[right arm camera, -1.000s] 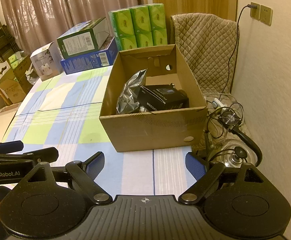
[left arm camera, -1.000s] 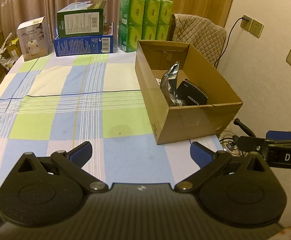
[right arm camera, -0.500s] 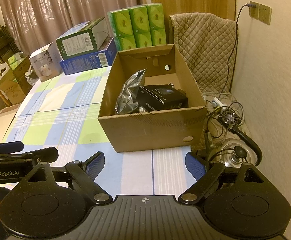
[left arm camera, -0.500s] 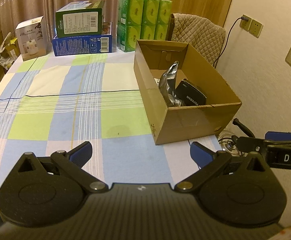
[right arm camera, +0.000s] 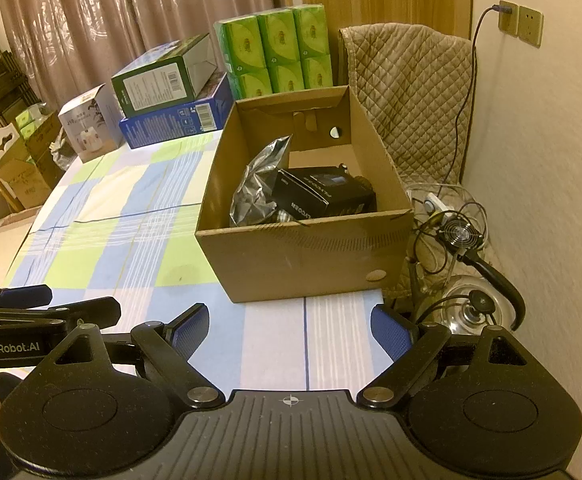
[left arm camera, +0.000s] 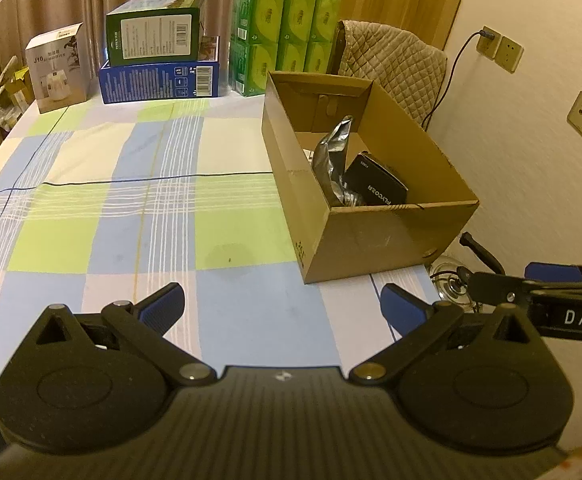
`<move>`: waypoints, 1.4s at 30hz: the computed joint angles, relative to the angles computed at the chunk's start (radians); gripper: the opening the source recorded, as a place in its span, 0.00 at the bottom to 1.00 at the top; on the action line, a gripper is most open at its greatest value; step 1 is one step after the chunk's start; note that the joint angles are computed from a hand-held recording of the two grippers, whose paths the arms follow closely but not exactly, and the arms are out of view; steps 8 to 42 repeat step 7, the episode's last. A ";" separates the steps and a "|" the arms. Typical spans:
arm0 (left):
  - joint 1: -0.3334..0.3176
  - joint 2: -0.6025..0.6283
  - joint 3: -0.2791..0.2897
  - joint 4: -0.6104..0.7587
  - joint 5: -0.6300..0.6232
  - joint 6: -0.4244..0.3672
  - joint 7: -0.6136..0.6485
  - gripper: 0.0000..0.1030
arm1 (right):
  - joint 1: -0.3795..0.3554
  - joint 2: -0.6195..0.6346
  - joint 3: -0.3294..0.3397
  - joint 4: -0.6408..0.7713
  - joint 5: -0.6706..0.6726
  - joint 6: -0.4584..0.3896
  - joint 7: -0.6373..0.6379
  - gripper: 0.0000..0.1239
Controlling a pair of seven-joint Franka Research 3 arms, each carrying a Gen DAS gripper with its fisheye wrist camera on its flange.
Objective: Organize objects
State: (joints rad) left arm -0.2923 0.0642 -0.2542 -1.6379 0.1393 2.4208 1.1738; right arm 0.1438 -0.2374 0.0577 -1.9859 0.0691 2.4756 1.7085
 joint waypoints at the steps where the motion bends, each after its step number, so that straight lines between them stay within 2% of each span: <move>1: -0.001 0.000 0.000 0.000 0.002 -0.001 -0.002 1.00 | 0.000 0.000 0.000 0.000 0.000 0.000 -0.001 0.69; 42: 0.000 -0.006 0.001 -0.009 0.004 0.013 -0.006 1.00 | 0.000 -0.003 0.001 -0.007 0.000 0.007 0.001 0.69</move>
